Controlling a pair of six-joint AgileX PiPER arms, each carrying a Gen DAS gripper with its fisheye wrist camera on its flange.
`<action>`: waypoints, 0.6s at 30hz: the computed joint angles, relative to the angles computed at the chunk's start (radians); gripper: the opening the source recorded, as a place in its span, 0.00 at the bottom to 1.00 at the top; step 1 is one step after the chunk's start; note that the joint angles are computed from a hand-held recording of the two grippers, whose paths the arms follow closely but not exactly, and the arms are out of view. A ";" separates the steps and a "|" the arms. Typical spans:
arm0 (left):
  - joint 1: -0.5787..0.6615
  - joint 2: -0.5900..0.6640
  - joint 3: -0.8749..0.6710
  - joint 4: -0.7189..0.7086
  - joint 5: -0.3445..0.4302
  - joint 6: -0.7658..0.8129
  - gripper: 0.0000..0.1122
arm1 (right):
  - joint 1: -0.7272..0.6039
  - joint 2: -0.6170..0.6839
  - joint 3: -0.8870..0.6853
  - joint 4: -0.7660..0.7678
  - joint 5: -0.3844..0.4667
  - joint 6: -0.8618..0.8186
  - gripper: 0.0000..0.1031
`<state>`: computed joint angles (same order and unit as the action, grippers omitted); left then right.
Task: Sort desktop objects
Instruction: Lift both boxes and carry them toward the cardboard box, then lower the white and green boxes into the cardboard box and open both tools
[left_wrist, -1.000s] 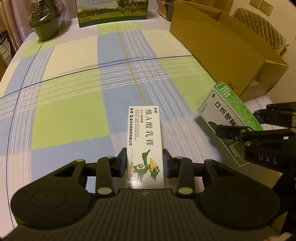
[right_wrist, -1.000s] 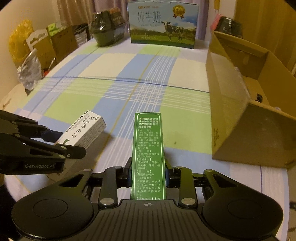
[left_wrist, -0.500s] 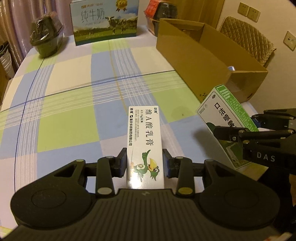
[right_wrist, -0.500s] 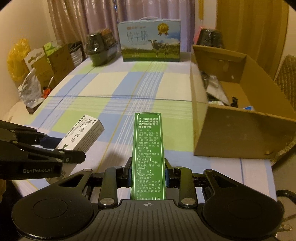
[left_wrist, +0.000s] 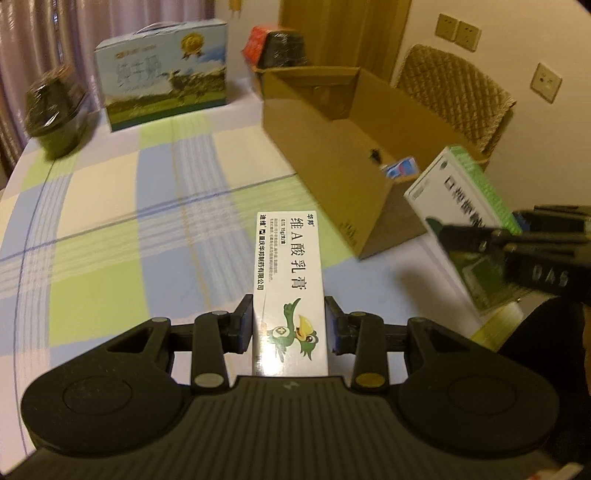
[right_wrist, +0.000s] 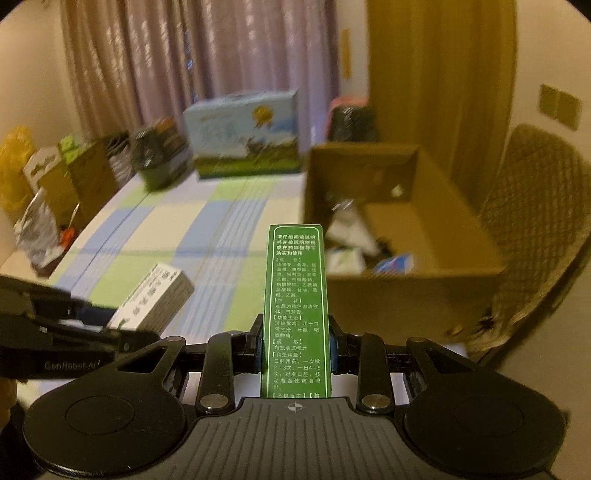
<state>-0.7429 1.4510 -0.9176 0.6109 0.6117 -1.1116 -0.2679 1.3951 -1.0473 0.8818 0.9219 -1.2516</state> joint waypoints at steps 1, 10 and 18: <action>0.001 0.013 -0.024 -0.006 -0.001 0.014 0.29 | -0.012 0.020 -0.041 0.001 0.005 0.005 0.27; 0.063 0.217 -0.378 -0.157 -0.034 0.229 0.29 | -0.015 0.269 -0.439 -0.030 0.029 0.136 0.27; 0.113 0.454 -0.728 -0.241 0.024 0.355 0.29 | 0.023 0.470 -0.684 -0.076 0.032 0.238 0.27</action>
<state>-0.6299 1.9052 -1.6458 0.3698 0.6356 -0.7567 -0.2453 1.8649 -1.7311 0.8062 0.9541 -1.0140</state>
